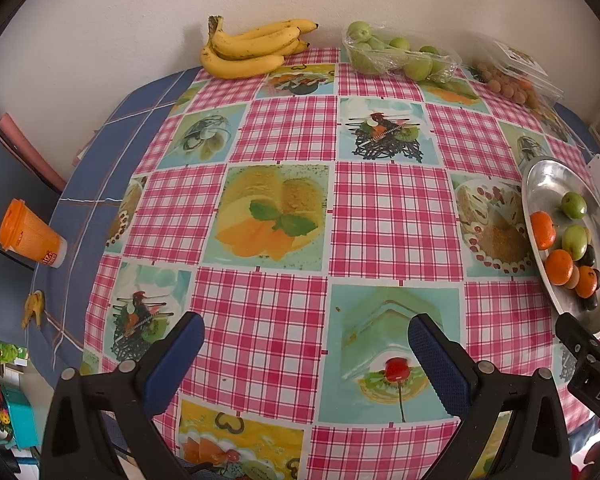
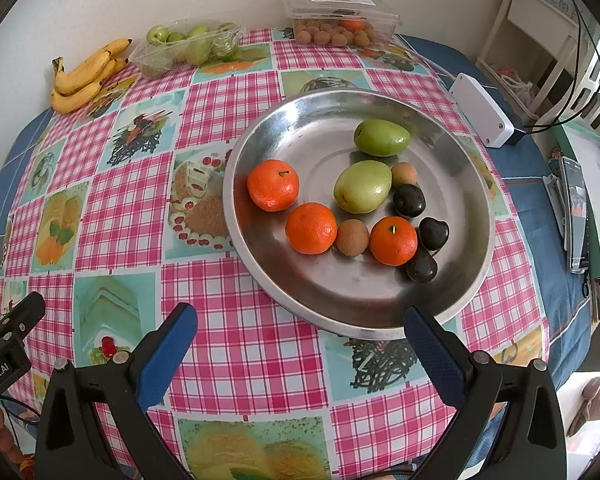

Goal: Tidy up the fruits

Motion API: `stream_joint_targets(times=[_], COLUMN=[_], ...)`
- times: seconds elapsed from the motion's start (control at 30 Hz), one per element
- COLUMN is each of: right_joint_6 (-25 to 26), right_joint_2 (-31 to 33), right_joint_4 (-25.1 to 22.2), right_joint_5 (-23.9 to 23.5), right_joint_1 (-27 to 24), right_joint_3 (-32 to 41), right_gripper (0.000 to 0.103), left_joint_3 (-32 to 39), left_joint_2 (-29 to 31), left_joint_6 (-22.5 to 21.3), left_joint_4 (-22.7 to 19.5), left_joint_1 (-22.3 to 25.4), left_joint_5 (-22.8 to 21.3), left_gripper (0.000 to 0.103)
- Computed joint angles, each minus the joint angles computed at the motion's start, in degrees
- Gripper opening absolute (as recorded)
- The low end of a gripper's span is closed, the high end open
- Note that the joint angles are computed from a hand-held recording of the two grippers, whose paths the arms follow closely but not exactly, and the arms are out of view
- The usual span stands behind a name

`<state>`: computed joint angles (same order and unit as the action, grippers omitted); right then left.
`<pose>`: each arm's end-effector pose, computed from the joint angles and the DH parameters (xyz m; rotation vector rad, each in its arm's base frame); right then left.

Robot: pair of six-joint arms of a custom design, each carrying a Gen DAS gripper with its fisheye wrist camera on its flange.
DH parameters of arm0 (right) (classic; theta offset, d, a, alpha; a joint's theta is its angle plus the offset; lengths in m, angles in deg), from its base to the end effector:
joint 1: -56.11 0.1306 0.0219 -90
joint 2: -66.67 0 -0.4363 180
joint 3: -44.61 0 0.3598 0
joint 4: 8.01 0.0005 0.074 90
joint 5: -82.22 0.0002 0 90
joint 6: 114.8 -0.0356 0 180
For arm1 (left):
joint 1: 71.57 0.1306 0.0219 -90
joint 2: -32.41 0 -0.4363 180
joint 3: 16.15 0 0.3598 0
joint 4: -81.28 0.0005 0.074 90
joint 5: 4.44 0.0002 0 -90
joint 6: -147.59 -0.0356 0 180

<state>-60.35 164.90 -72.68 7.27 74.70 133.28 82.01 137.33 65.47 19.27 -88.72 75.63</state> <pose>0.4471 0.1401 0.3983 0.4594 2.7369 -0.1515 0.5089 -0.1511 0.4081 0.1770 2.7354 0.1211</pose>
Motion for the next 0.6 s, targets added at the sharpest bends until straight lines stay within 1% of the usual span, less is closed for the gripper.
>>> stream_joint_targets(times=[0.6], right_joint_6=[-0.35], right_joint_2=[0.07], right_joint_4=[-0.15], right_joint_5=[-0.08], right_joint_1=[0.13], right_joint_3=[-0.03], right_gripper=[0.103], left_joint_3=[0.08], left_joint_2=[-0.03], left_joint_6=[0.11], left_joint_4=[-0.20], left_joint_1=[0.21], left_joint_5=[-0.01], left_gripper=[0.103])
